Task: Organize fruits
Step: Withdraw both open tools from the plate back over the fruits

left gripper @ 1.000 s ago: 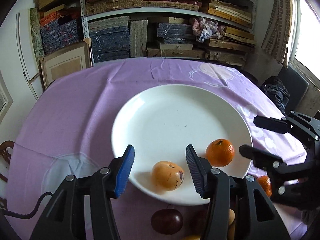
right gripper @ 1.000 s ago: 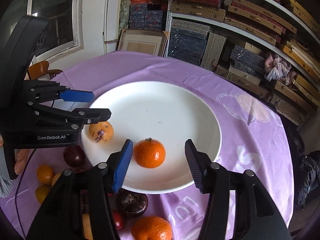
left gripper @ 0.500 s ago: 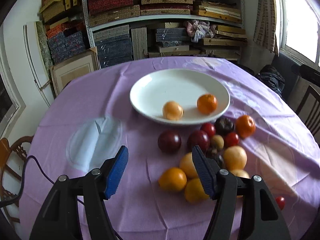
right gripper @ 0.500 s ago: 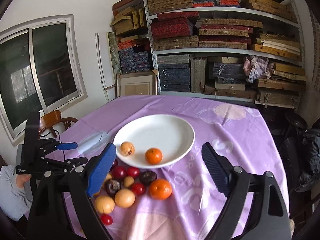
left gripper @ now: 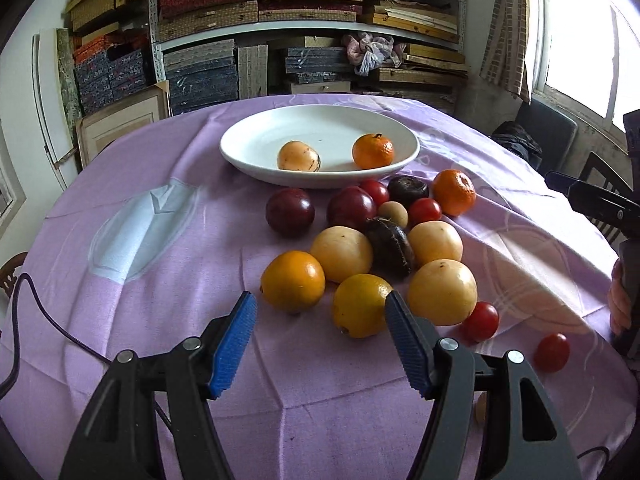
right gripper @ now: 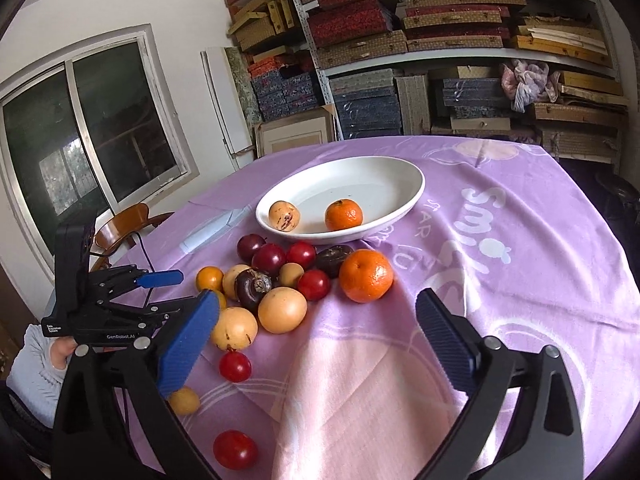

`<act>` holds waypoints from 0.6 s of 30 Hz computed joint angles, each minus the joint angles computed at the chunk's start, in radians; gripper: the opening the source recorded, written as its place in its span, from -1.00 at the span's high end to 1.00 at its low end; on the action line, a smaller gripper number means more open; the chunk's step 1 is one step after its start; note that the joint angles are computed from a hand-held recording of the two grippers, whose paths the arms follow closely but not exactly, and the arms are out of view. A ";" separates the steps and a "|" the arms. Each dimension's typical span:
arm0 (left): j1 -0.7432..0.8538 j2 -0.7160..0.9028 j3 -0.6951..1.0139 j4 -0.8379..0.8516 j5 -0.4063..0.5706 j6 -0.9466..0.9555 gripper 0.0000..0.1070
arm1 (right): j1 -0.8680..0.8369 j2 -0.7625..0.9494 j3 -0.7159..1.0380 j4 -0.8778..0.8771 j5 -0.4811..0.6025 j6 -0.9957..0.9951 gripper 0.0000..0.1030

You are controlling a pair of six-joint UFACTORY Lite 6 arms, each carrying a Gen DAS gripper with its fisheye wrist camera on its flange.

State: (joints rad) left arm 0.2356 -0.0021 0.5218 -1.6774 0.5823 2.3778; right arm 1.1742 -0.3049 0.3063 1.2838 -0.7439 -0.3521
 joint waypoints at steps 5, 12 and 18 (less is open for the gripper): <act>-0.002 0.037 0.055 -0.020 -0.010 -0.048 -0.28 | -0.043 0.005 -0.001 -0.038 0.050 0.038 -0.92; 0.022 0.083 0.115 -0.053 -0.017 -0.055 -0.26 | -0.051 0.015 0.006 -0.019 0.061 0.022 -0.92; -0.026 0.132 0.135 -0.160 -0.092 0.054 -0.24 | -0.056 0.019 0.012 -0.021 0.075 0.018 -0.92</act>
